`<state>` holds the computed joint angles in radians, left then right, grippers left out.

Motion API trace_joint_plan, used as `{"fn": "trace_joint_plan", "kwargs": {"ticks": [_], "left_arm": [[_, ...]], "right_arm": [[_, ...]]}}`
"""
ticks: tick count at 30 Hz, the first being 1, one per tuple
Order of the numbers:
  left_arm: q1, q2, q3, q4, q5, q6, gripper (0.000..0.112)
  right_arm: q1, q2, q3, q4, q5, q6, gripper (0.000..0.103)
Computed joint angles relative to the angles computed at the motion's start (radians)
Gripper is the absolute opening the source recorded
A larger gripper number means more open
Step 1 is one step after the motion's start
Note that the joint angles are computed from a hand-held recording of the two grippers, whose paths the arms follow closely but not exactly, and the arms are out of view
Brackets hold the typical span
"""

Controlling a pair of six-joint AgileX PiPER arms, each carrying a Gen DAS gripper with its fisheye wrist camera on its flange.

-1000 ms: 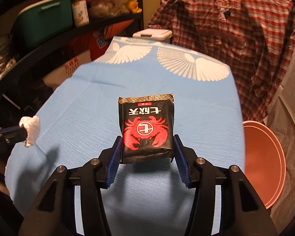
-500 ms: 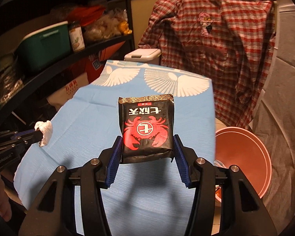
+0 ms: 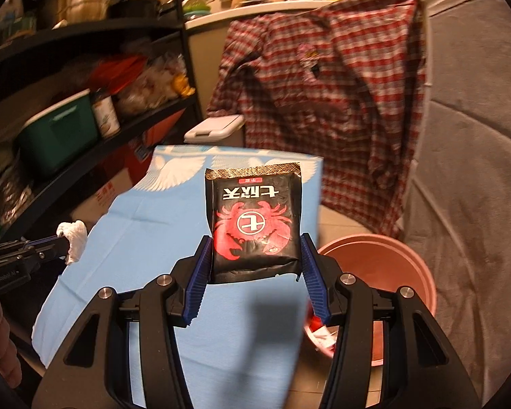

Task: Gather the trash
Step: 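Carry the tissue and sauce packet with both grippers over the pink bin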

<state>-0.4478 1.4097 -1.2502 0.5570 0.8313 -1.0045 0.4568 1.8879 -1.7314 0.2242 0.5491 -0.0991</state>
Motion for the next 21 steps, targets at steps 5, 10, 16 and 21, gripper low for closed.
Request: {"fn": "trace_joint_plan", "kwargs": {"ticks": [5, 10, 16, 21], "left_arm": [[-0.028, 0.102, -0.150, 0.007, 0.004, 0.057, 0.007], [-0.036, 0.218, -0.313, -0.008, -0.002, 0.140, 0.007], [-0.020, 0.340, -0.470, -0.078, -0.044, 0.214, 0.007], [-0.017, 0.423, -0.551, -0.125, -0.075, 0.246, 0.007]], "right_arm": [[-0.063, -0.004, -0.016, -0.004, 0.000, 0.014, 0.051], [-0.125, -0.001, -0.028, 0.010, 0.001, 0.023, 0.051], [-0.166, -0.010, -0.030, -0.006, -0.007, 0.051, 0.051], [-0.173, -0.006, -0.038, -0.079, -0.017, 0.105, 0.051]]}}
